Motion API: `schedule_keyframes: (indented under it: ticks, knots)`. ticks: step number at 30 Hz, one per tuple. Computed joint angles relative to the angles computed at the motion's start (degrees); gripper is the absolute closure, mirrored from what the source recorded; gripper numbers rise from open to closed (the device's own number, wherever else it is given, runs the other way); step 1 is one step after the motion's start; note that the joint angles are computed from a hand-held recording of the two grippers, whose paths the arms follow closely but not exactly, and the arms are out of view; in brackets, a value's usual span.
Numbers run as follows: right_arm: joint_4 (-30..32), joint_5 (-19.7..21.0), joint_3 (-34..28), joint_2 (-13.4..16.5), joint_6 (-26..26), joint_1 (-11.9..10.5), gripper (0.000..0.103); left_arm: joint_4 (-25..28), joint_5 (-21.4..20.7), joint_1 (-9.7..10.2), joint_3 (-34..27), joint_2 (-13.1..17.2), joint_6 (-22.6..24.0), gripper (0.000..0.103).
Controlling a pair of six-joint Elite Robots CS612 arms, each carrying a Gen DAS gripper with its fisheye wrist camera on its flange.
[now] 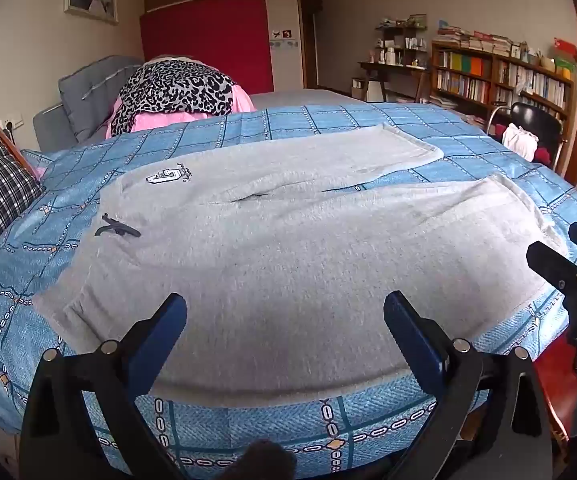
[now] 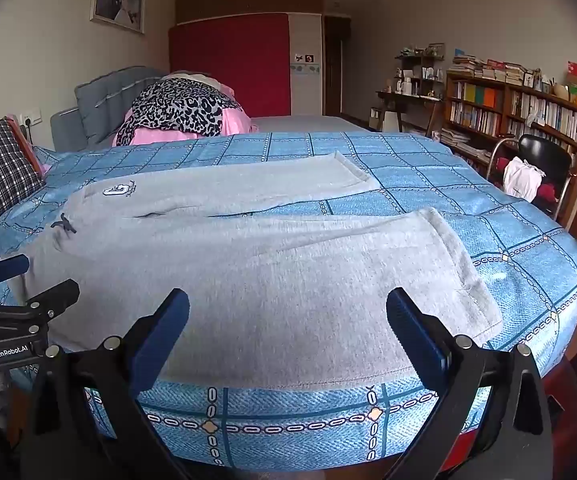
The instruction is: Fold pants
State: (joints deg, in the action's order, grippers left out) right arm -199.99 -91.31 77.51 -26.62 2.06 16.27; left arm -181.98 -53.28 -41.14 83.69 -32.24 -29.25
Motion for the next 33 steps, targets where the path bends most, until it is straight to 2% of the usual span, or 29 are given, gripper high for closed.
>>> schedule_keyframes:
  ticks: [33]
  knots:
    - [2.0,0.5,-1.4,1.1,1.0,-0.2,0.003,0.5,-0.9,0.59,0.0,0.0,-0.4,0.005]
